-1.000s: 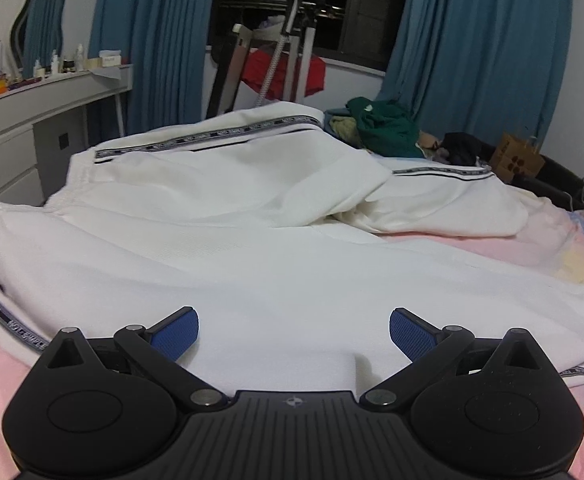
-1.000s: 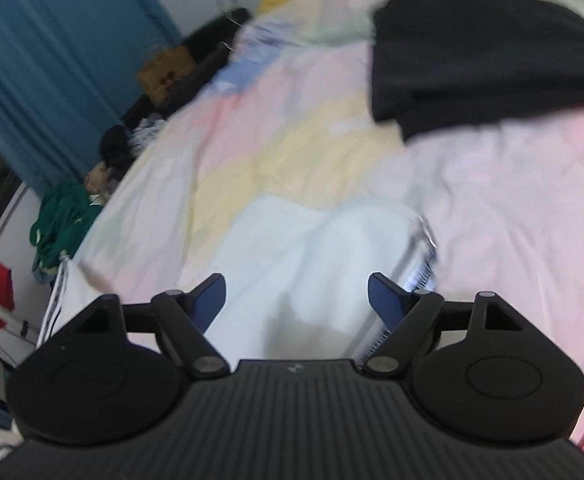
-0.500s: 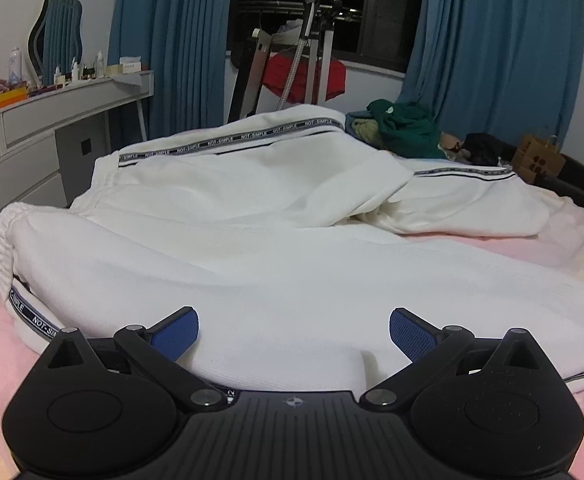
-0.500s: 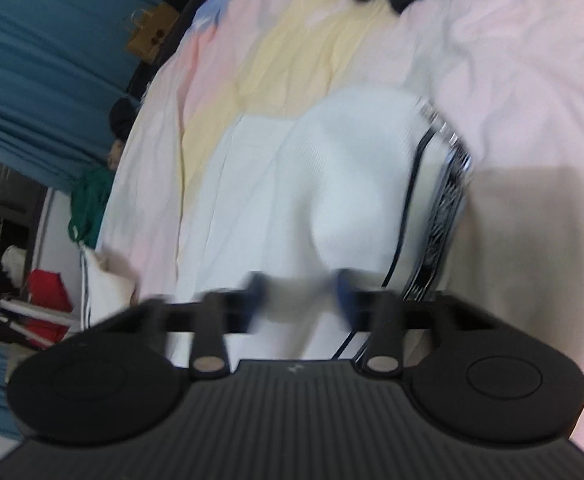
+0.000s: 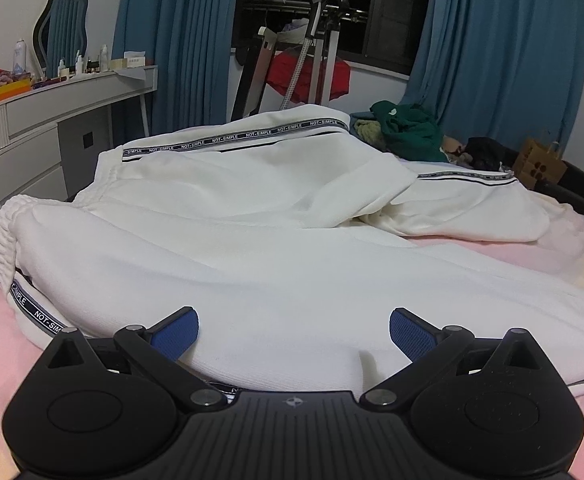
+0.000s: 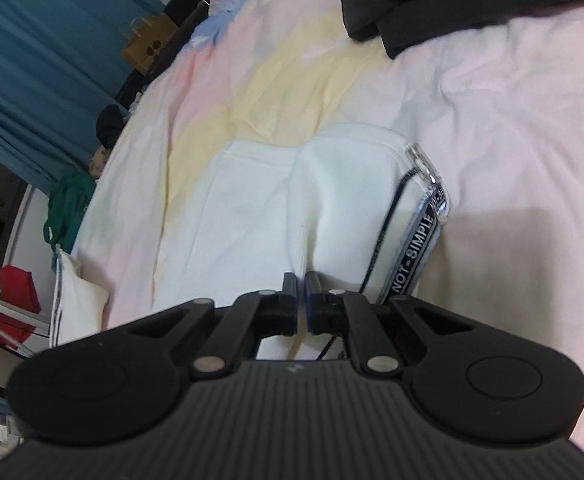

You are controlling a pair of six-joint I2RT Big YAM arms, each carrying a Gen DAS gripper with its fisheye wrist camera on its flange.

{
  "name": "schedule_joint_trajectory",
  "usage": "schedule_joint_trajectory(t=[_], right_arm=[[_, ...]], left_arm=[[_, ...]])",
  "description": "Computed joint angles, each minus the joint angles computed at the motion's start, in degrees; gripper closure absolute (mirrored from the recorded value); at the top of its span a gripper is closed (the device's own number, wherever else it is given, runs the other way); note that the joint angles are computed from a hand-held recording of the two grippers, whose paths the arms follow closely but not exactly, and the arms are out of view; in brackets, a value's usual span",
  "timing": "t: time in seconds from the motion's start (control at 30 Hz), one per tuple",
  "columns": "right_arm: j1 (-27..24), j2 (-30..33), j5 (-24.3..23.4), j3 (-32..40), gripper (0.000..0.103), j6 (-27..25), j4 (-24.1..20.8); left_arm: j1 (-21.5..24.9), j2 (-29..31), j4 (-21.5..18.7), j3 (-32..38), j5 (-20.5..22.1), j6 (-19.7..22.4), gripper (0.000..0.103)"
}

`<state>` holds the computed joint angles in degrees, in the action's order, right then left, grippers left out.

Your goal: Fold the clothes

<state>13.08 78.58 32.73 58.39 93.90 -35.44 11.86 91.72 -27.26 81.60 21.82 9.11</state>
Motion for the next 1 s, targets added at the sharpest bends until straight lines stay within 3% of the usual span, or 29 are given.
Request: schedule_joint_trajectory(t=[0.07, 0.17, 0.23, 0.3, 0.37, 0.5, 0.6, 0.8, 1.0], right_arm=[[1.15, 0.23, 3.40, 1.67, 0.093, -0.21, -3.05], [3.27, 2.40, 11.10, 7.00, 0.093, -1.26, -12.97], [4.58, 3.37, 16.30, 9.59, 0.083, -2.22, -17.78], [5.84, 4.14, 20.90, 11.19, 0.046, -3.62, -19.47], [6.85, 4.12, 23.83, 11.38, 0.030, -8.34, -16.63], [8.86, 4.03, 25.11, 11.36, 0.028, -23.47, -5.65], [9.55, 4.10, 20.99, 10.95, 0.027, -33.70, 3.58], [10.78, 6.65, 12.76, 12.87, 0.027, -41.02, 11.01], [12.69, 10.55, 8.69, 16.27, 0.027, -43.33, 13.20]], left_arm=[[0.02, -0.09, 0.04, -0.05, 0.15, 0.02, 0.000], [0.05, -0.23, 0.12, -0.14, 0.37, 0.04, 0.000], [0.07, -0.32, 0.16, -0.20, 0.52, 0.06, 0.000], [-0.07, -0.54, 0.50, -0.44, 0.40, 0.46, 0.000], [-0.20, -0.60, 0.43, -0.50, 0.22, 0.99, 0.000], [-0.35, -0.50, 0.19, -0.37, -0.15, 1.67, 0.000], [-0.31, -0.34, 0.07, -0.04, 0.77, 1.68, 0.000], [-0.80, -0.85, 1.19, 0.24, 3.04, 1.70, 0.000], [-3.00, 0.33, -0.59, 4.38, 2.90, 2.72, 0.000]])
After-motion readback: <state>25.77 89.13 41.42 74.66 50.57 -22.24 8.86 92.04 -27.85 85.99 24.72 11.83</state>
